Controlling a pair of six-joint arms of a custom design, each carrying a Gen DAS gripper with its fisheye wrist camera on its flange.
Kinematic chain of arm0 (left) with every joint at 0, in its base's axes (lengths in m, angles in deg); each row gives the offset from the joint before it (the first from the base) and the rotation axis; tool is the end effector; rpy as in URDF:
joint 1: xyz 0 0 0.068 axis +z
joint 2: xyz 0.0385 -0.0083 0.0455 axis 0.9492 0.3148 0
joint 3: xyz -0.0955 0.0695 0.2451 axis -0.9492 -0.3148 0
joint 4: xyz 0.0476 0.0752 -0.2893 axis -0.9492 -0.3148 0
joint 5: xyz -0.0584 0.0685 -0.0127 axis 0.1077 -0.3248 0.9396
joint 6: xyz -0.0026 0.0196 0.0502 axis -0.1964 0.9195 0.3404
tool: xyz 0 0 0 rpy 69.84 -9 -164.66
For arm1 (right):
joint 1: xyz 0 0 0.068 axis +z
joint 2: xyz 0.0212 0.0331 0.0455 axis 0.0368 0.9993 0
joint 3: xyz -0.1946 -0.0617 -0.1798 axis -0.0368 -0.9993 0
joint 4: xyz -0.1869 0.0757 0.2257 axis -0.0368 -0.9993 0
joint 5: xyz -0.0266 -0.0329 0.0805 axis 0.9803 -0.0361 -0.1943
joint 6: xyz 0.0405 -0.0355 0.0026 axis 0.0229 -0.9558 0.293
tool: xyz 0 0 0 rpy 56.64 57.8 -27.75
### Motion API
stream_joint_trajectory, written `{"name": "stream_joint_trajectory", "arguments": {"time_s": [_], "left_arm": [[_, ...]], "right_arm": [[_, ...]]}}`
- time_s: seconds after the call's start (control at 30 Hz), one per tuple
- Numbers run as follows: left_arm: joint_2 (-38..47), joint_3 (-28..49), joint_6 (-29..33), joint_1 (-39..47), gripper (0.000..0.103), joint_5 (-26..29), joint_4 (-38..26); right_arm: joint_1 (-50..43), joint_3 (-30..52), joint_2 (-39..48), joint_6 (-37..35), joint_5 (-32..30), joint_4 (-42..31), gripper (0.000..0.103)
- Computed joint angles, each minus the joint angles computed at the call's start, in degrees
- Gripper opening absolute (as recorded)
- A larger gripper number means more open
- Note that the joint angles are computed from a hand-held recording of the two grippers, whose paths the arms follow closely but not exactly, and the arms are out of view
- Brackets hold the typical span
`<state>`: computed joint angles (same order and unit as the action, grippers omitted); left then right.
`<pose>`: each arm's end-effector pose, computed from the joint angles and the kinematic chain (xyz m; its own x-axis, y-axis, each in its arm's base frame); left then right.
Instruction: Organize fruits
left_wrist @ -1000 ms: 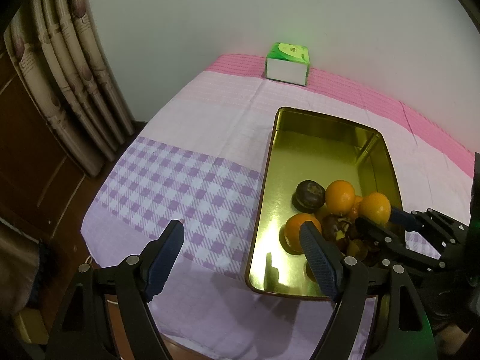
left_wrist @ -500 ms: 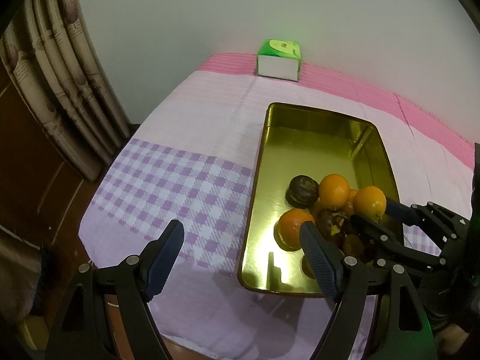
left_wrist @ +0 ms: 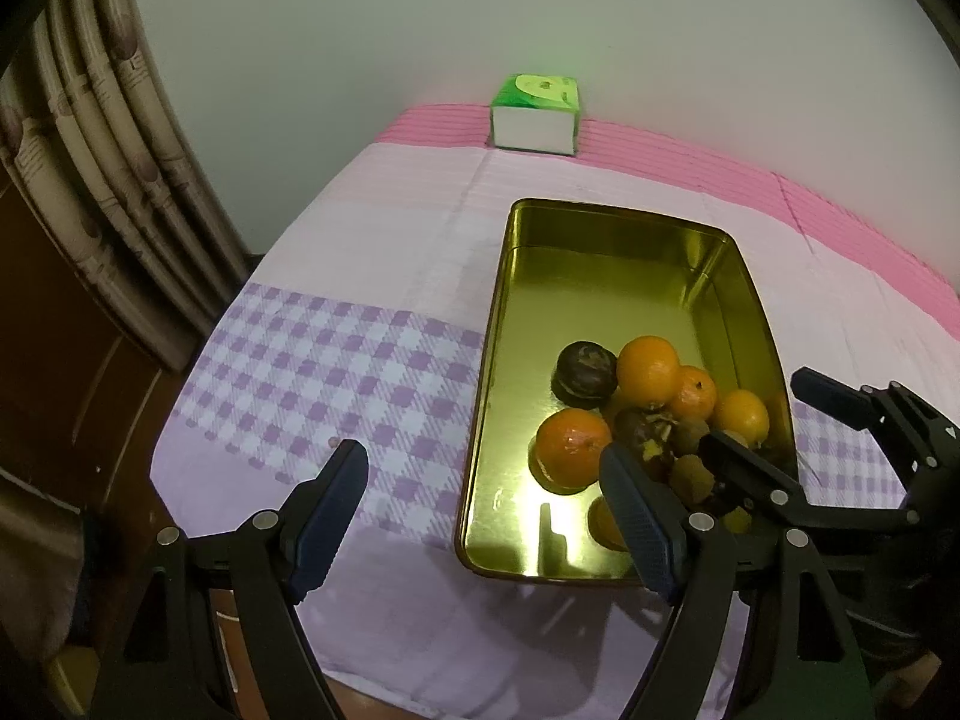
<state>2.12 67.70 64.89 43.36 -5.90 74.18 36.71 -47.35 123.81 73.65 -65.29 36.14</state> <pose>0.2036 -0.1011 0.0965 -0.8421 0.1156 -0.5268 0.1246 0.9920 0.0186 0.2169 0.1441 0.0885 -0.8275 -0.0977 -0.5529 -0.1957 0.9732 0.1208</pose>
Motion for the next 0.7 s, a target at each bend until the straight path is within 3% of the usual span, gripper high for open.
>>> {"name": "stream_joint_trajectory", "arguments": {"time_s": [0.5,0.7], "left_arm": [[0.3,0.3,-0.6,-2.6,0.08,-1.8,-0.4],[0.5,0.4,-0.8,-4.2,0.08,-3.1,-0.5]], "right_arm": [[-0.3,-5.5,-11.1,6.4,3.5,-8.6,0.098],[2.8,-6.5,-13.3,8.4,6.6,-11.4,0.1]]}}
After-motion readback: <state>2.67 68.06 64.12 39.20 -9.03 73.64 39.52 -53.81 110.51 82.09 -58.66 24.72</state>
